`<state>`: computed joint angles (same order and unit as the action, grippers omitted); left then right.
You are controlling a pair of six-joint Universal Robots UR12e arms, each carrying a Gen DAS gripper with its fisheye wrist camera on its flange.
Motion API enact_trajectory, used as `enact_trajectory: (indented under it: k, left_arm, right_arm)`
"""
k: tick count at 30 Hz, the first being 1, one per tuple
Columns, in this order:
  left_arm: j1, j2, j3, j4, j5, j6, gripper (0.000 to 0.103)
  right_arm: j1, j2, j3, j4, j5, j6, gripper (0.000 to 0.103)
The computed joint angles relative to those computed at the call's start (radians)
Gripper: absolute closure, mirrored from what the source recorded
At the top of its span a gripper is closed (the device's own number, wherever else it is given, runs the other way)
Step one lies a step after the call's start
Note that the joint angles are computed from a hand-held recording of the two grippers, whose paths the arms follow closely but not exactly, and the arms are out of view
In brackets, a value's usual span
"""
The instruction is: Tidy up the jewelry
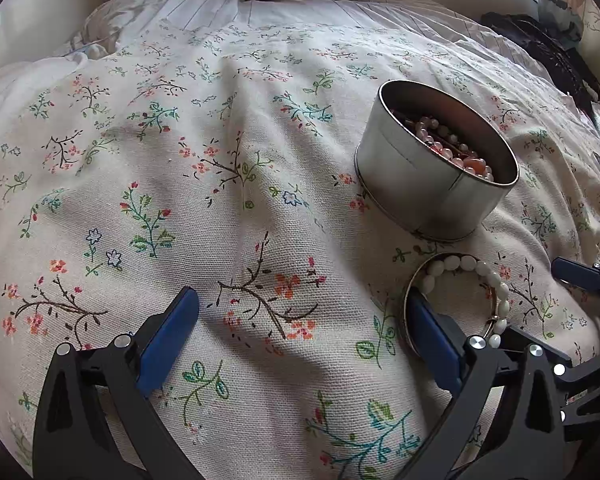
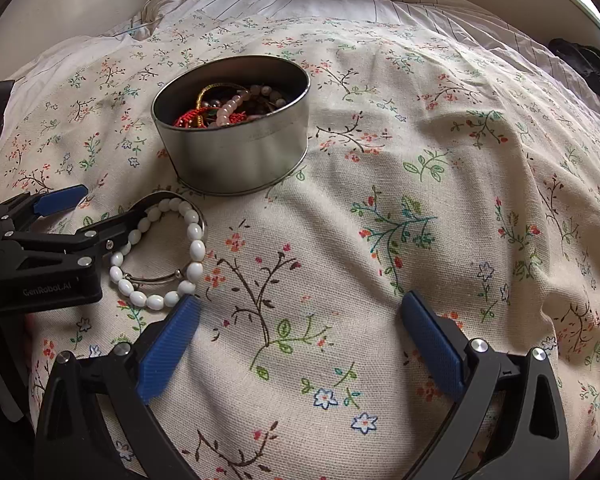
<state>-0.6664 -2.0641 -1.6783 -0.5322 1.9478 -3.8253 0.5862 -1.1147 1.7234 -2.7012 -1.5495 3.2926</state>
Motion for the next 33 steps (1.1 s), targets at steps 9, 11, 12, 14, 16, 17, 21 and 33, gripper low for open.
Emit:
enact_trajectory:
  k: [9, 11, 12, 14, 16, 17, 21, 33]
  left_arm:
    - [-0.003, -0.002, 0.003, -0.007, 0.014, 0.001, 0.006]
    - [-0.004, -0.002, 0.003, -0.007, 0.014, 0.000, 0.006]
    - [-0.004, -0.002, 0.003, -0.007, 0.014, 0.000, 0.006]
    - [-0.004, -0.002, 0.004, -0.007, 0.014, 0.000, 0.006]
    - [-0.003, -0.002, 0.003, -0.007, 0.013, 0.000, 0.006]
    - [-0.003, -0.002, 0.003, -0.007, 0.014, 0.000, 0.006]
    - [-0.004, -0.002, 0.004, -0.007, 0.014, 0.000, 0.007]
    - [-0.003, -0.002, 0.003, -0.006, 0.013, 0.000, 0.006]
  right_arm:
    - [0.000, 0.000, 0.000, 0.000, 0.000, 0.000, 0.007]
    - [0.000, 0.000, 0.000, 0.000, 0.000, 0.000, 0.007]
    - [0.000, 0.000, 0.000, 0.000, 0.000, 0.000, 0.007]
    - [0.000, 0.000, 0.000, 0.000, 0.000, 0.000, 0.007]
    - [0.000, 0.000, 0.000, 0.000, 0.000, 0.000, 0.007]
    - [0.000, 0.000, 0.000, 0.000, 0.000, 0.000, 0.007]
    - [0.000, 0.000, -0.001, 0.000, 0.000, 0.000, 0.007]
    - [0.000, 0.000, 0.000, 0.000, 0.000, 0.000, 0.007]
